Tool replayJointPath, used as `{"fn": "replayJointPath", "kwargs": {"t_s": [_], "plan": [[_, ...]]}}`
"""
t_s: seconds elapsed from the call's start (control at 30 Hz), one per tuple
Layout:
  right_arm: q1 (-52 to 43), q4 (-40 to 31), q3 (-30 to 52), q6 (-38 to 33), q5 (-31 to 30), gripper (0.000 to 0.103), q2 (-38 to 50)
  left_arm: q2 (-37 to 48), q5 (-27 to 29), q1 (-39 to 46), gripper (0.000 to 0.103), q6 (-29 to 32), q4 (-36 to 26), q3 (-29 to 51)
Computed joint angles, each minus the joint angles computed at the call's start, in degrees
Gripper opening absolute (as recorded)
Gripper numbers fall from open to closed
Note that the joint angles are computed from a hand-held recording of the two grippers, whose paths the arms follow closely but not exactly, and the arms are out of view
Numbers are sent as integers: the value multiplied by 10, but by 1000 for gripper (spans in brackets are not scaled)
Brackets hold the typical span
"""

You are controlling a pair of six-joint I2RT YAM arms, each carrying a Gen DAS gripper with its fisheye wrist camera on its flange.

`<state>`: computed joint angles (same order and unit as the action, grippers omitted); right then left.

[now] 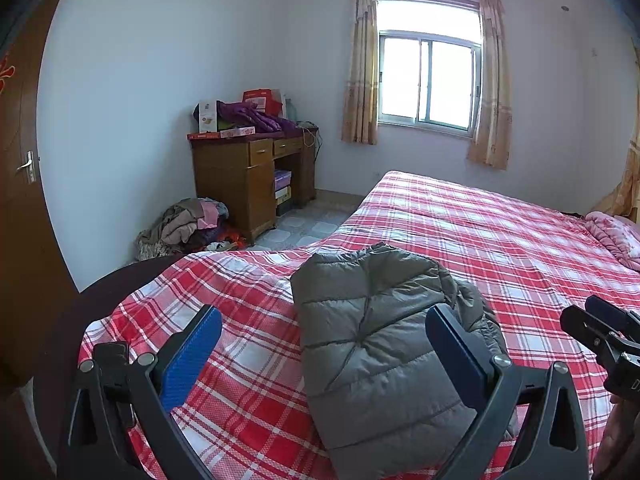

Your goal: Fold large clothes

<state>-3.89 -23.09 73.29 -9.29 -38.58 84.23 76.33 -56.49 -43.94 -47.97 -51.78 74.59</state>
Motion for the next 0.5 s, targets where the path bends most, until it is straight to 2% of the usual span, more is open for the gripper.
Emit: {"fn": "replayJointPath", "kwargs": {"t_s": [0.5], "plan": [[1,-4,0,0,1,88,4,1,9,7,102,4,7,-6]]}}
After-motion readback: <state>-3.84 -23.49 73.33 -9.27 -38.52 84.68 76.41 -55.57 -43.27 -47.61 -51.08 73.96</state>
